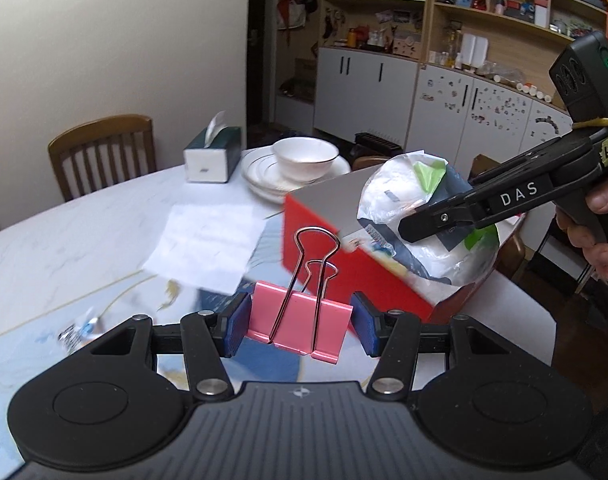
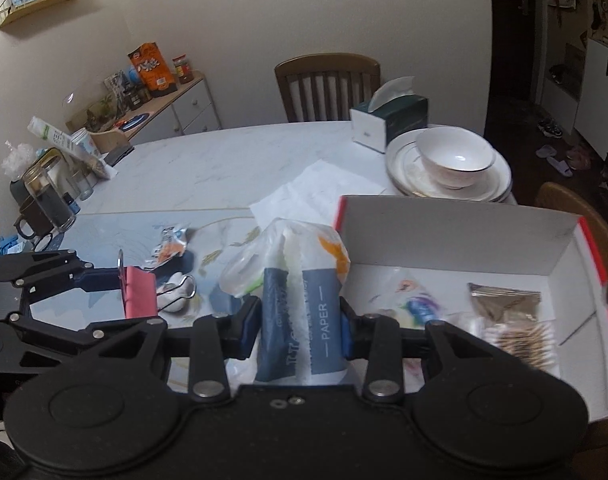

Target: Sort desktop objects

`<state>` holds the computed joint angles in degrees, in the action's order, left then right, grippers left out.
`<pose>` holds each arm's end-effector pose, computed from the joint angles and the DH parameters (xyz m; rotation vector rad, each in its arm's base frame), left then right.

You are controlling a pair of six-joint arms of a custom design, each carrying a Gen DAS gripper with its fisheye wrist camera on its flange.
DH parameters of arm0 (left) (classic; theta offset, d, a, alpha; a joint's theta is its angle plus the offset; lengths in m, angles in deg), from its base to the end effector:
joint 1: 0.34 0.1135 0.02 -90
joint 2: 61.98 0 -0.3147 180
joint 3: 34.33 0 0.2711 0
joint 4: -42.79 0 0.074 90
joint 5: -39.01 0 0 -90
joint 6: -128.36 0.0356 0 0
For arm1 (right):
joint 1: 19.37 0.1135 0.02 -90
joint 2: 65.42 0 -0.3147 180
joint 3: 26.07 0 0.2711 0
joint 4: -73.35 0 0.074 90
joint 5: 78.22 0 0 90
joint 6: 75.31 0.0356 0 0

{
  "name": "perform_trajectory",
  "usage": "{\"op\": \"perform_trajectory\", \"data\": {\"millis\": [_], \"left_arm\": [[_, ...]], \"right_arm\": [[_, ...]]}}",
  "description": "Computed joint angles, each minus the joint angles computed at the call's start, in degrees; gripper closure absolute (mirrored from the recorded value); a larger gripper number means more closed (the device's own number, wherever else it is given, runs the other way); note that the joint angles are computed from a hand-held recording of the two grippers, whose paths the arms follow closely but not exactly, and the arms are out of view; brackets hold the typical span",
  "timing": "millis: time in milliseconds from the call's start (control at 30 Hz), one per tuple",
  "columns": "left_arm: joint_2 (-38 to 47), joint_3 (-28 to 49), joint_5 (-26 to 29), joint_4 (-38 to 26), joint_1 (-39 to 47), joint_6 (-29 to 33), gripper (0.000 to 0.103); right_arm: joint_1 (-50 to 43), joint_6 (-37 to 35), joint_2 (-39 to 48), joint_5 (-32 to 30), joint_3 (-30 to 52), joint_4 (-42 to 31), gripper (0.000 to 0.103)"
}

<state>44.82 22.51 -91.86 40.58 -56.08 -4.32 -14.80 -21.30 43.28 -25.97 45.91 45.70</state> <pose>0.2147 -0.2739 0.1275 -0.0288 2.2109 -0.0352 0.3794 0.0522 0.1574 -1.0340 2.2454 0.6593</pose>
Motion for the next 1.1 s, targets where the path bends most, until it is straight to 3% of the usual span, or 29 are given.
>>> {"op": "perform_trajectory", "data": {"millis": [467,1100], "left_arm": [[11.0,18.1,4.8,-3.9,2.8,9.2,0.05],[24.1,39.4,12.7,-12.5,7.2,18.4,0.05]], "right_arm": [[-10.0,-3.5,9.4,-1.1,13.0,-3.8,0.066],[-13.2,-5.0,20.1,0.8,26.8,-8.4,0.066]]}}
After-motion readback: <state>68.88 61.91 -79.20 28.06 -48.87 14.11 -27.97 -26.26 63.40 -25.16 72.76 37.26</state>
